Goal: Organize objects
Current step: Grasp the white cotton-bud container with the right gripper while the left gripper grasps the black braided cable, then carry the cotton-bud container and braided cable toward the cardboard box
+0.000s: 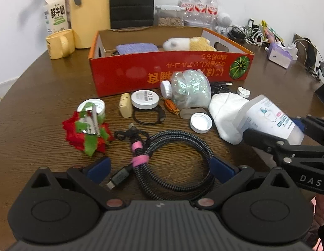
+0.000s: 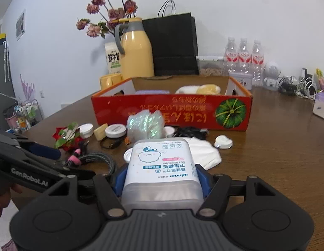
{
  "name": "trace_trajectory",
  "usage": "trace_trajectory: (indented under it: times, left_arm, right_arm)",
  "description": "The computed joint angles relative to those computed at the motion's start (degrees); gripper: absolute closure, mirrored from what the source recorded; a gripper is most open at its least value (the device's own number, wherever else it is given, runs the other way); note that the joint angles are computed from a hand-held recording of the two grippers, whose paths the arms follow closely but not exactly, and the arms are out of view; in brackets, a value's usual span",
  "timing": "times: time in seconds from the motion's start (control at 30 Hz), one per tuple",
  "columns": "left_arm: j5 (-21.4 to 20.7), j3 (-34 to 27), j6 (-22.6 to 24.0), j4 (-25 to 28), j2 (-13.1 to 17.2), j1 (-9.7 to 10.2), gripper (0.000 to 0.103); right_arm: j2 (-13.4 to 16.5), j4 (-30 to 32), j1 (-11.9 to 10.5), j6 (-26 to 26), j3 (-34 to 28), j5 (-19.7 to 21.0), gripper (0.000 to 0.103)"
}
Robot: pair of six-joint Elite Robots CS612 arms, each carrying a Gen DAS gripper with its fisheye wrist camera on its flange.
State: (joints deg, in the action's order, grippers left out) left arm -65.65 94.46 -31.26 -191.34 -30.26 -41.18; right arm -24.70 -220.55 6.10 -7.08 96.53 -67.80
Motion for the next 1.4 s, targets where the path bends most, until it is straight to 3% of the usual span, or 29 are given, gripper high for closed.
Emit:
trace_trajectory:
  times: [0.2, 0.63, 0.8, 0.87, 1.07, 1.4]
  left_arm:
    - [-1.70, -1.51, 1.98, 4.18, -0.10, 0.08, 0.000]
    - [-2.07, -3.33, 0.56, 8.88, 0.15, 0.01, 0.000]
    - [0.27, -3.38, -1.09, 7.49, 0.71, -0.56, 0.001]
    - [1.19, -3.07, -0.85, 5.67, 0.93, -0.90, 0.010]
    - [2.55, -2.43, -2.23, 4.40, 0.68, -1.11, 0.011]
    - [6.20, -0.94, 1.33, -3.49, -0.83, -1.84, 0.011]
  right_arm:
    - [0.33, -1.84, -0.56, 0.40, -0.14, 0.24, 0.039]
    - [0.85, -2.94, -1.48, 1.93, -0.28, 1.35, 0.039]
    - [0.99, -3.41, -1.61, 2.33, -0.30, 1.73, 0.039]
    - [1.04, -3.61, -1.68, 2.49, -0.28, 1.90, 0.039]
    - [1.11, -4.40, -1.81, 2.78, -0.40, 2.31, 0.039]
    - [0.97, -7.37, -1.67, 2.73, -1.58, 2.86, 0.039]
